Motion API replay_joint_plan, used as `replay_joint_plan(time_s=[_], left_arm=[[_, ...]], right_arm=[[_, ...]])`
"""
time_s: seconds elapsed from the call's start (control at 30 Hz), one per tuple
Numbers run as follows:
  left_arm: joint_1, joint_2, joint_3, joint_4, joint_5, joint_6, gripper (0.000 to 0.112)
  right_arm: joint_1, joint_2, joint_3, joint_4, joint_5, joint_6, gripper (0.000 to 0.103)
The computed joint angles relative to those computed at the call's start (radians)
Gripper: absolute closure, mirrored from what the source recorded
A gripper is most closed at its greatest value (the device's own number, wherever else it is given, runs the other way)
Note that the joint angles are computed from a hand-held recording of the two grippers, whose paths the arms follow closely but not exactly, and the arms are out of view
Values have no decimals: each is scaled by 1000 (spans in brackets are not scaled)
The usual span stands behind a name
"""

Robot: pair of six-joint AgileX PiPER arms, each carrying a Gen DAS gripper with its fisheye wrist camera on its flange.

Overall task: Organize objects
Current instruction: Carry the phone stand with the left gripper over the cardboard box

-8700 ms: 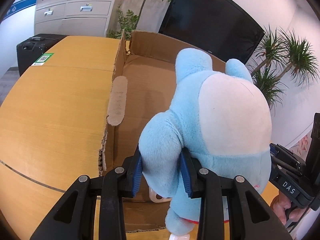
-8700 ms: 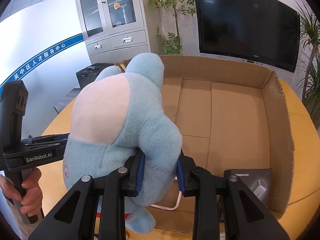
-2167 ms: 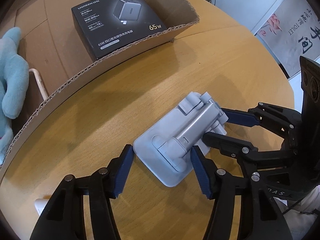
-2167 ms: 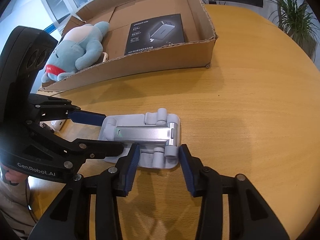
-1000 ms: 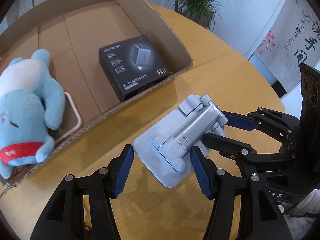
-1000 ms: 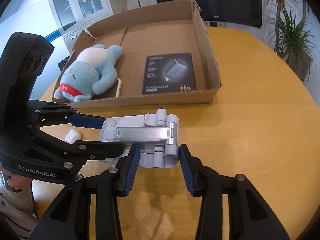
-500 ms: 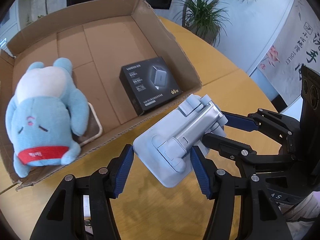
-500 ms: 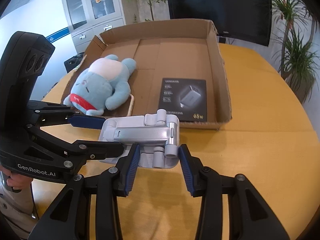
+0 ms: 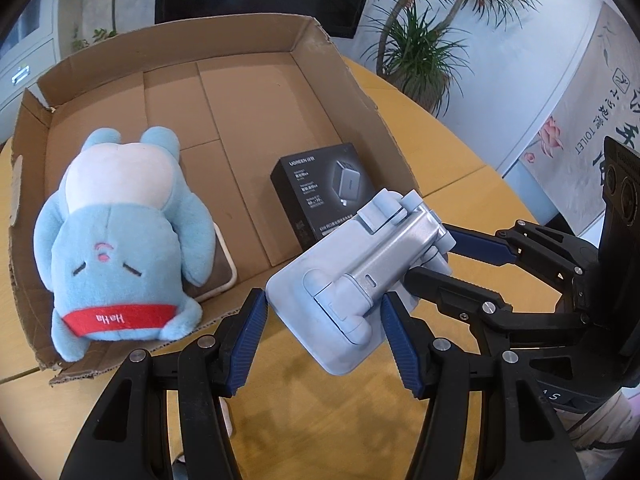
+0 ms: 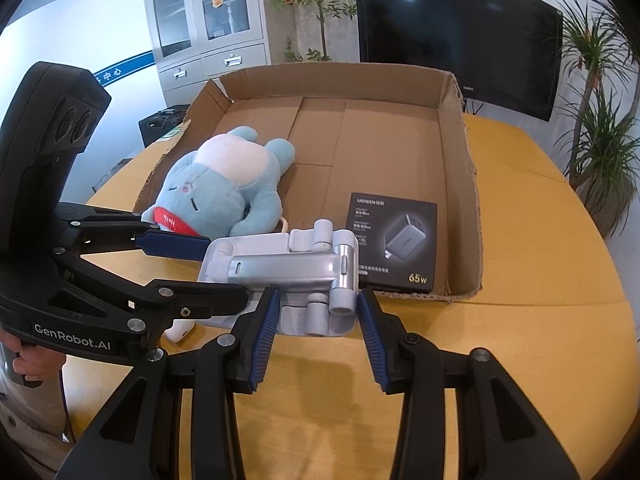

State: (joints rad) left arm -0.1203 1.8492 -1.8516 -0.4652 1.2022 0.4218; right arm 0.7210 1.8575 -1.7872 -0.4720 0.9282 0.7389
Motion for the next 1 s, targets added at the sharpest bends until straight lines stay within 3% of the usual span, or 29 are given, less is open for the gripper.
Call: replay_joint_plan(time_s=[1.0], left_arm=[[90, 94, -67, -74, -66, -10, 54]], right_arm=[[-52, 224, -350, 88, 72, -226, 65]])
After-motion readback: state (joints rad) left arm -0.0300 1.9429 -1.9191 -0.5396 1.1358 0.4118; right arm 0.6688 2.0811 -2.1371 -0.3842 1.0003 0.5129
